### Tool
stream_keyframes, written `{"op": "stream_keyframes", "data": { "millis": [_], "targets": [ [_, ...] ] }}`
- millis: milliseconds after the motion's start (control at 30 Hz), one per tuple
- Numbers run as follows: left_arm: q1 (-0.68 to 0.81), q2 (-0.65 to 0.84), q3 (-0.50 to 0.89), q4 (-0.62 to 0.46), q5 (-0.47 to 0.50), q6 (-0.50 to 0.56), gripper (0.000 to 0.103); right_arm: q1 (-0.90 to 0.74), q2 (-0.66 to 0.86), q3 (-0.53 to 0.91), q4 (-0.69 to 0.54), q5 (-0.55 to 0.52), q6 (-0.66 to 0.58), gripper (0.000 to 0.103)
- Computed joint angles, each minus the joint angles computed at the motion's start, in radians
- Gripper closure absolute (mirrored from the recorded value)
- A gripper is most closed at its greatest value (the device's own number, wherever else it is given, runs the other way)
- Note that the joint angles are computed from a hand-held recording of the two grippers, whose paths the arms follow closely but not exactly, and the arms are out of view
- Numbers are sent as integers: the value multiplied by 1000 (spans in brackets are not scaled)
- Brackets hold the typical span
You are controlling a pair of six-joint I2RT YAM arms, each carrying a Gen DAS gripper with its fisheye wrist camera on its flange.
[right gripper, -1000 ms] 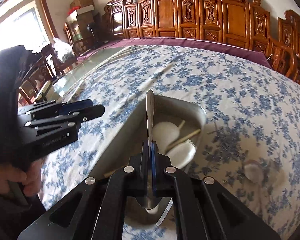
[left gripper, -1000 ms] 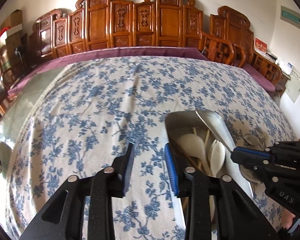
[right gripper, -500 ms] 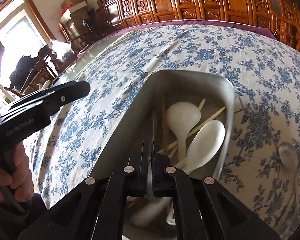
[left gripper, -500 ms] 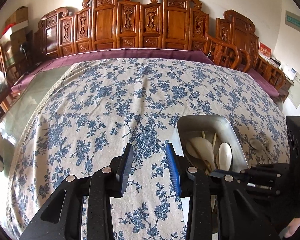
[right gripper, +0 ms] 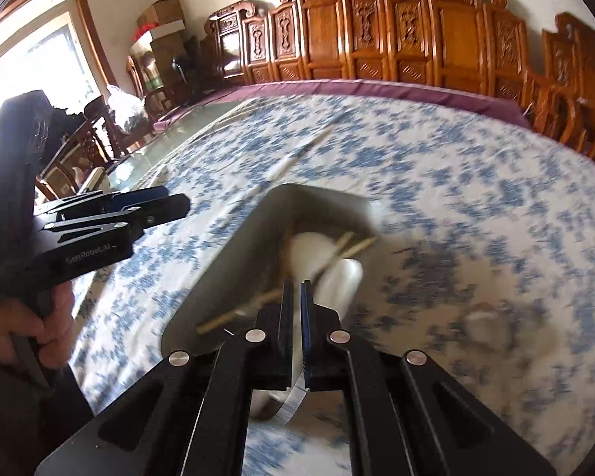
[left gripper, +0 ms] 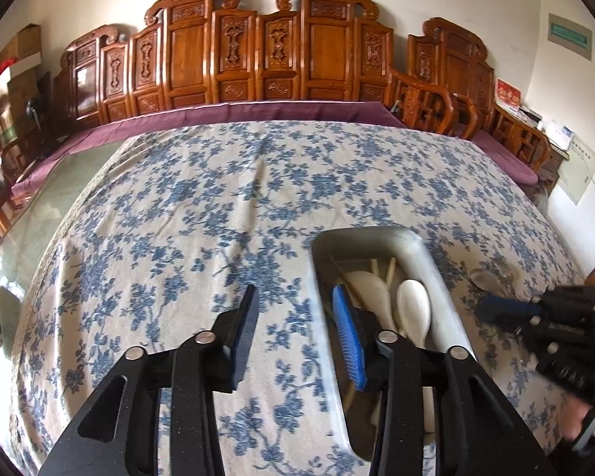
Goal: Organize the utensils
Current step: 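Lower the metal knife into the grey tray and open the right gripper, then grasp a metal knife from the table with the right gripper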
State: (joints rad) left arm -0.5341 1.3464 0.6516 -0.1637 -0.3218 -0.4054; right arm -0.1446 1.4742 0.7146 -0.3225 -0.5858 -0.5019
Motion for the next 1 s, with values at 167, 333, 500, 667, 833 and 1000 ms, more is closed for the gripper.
{"op": "stream_keyframes", "data": {
  "millis": [167,333,500,667,833,1000],
  "targets": [
    [-77,5,25,-12,-6,-21,62,-167,-2,23,-64,-10,-165,98],
    [-153,22,52,-17,-25,-48,55,-300,34,28,-47,16,-298,95],
    [-221,80,84,-7,-37,-69,45,-376,138,54,5,44,-359,79],
    [-268,140,107,6,-47,-91,35,-371,237,103,17,70,-365,79],
    [-303,164,120,11,-61,-109,35,-332,323,132,46,123,-358,79],
    [-320,187,134,12,-60,-117,35,-308,367,140,99,155,-339,79]
  ]
}}
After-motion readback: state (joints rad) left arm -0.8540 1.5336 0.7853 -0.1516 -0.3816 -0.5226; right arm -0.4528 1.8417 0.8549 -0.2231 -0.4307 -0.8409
